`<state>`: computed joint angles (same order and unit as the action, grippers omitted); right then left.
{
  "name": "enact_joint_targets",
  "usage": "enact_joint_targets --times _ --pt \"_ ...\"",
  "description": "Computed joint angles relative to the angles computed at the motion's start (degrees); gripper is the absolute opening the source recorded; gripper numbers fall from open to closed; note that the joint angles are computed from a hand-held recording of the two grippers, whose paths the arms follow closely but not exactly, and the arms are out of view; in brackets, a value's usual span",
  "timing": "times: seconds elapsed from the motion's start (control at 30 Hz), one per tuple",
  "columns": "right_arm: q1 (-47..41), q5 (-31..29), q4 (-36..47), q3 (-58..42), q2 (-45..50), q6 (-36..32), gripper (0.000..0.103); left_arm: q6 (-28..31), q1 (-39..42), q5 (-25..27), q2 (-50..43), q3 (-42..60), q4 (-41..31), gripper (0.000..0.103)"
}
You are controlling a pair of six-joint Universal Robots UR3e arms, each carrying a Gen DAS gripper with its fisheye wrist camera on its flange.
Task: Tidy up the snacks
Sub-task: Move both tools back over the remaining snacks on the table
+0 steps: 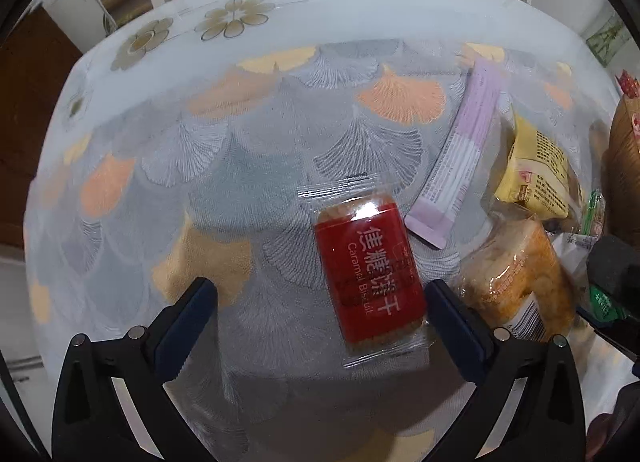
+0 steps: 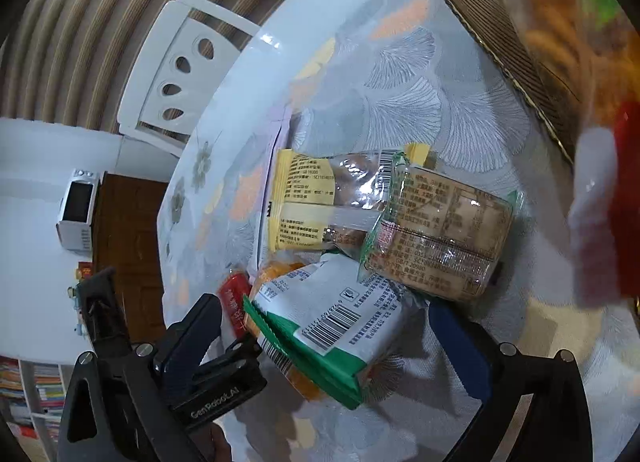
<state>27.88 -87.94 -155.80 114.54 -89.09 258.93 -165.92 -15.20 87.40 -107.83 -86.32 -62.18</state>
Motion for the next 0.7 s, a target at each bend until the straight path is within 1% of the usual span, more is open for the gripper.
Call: enact_joint_targets --times 0.1,0.27,0.3,0.43,0.7 --pt "0.8 -1.5 -2.9 1.9 -0.5 1.1 0.103 -0.5 -0.3 0.1 0.1 -0.2 0.1 0.103" --pt "2.2 -3.0 -2.4 1.1 -0.5 1.4 0.103 -0.7 -0.5 -0.1 1.7 -3.4 3.0 0.103" --pt "2.3 -3.1 -2.7 1.4 -0.7 1.6 0.103 -0.3 0.0 -0.2 2.2 -4.0 2.9 0.103" --pt "2.0 -2.4 -4.2 2.7 -1.2 1.2 0.103 -0.5 -0.3 0.1 0.9 -1.3 0.0 0.103" --pt "2.2 -2.5 -5.1 2.8 -1.0 1.3 0.103 -0.6 -0.2 0.0 0.2 -0.8 0.6 0.103"
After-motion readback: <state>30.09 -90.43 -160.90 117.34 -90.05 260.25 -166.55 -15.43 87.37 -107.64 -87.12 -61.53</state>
